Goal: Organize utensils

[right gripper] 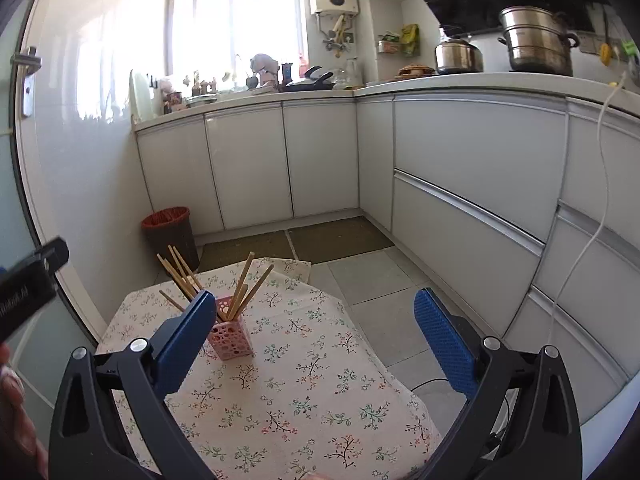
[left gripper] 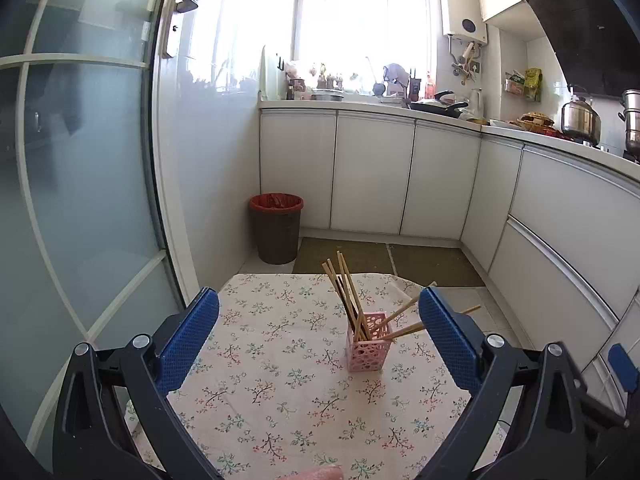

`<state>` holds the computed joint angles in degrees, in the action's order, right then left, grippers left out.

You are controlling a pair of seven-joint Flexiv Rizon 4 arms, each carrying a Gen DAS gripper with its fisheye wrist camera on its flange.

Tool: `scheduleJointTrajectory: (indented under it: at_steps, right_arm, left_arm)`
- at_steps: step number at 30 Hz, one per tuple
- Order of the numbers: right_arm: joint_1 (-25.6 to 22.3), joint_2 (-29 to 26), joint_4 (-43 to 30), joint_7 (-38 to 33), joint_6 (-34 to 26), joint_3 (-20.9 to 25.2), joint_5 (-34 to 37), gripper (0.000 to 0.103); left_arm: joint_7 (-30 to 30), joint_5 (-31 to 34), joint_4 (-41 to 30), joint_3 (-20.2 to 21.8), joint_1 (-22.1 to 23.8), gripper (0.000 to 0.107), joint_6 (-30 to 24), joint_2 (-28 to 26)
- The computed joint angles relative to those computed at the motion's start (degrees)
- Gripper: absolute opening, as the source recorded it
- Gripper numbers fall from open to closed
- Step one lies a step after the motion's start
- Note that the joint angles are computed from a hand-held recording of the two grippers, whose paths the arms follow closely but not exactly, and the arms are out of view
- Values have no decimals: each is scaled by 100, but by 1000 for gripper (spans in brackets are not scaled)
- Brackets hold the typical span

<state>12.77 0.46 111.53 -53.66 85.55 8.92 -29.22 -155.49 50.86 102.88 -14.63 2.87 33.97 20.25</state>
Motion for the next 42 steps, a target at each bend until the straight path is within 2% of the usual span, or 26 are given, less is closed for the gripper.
scheduleJointTrajectory:
  at_steps: [2, 6, 8, 13, 23, 42]
  right_arm:
    - [-55, 123, 58, 58, -23, -12, -106, 96]
    - [-43, 294, 77, -304, -122, 44, 335, 96]
    - [-128, 330, 109, -213, -53, 58, 205, 96]
    - [-149, 363, 63, -289, -84, 75, 376, 96]
    - [-143, 357, 50, -317, -170, 109, 380, 96]
    - [20, 373, -66, -725, -500, 106, 941, 96]
  left_arm:
    - [65, -86, 70, 0, -72, 96, -15, 73]
    - [305, -459, 147, 56, -157, 96, -20, 141]
    - [267, -384, 118, -66, -88, 96, -129, 207]
    - [386, -346, 33, -251, -35, 96, -357, 244]
    - [441, -437, 93, -210, -81, 96, -320, 256]
    - [467, -542, 109, -188, -63, 96, -332, 265]
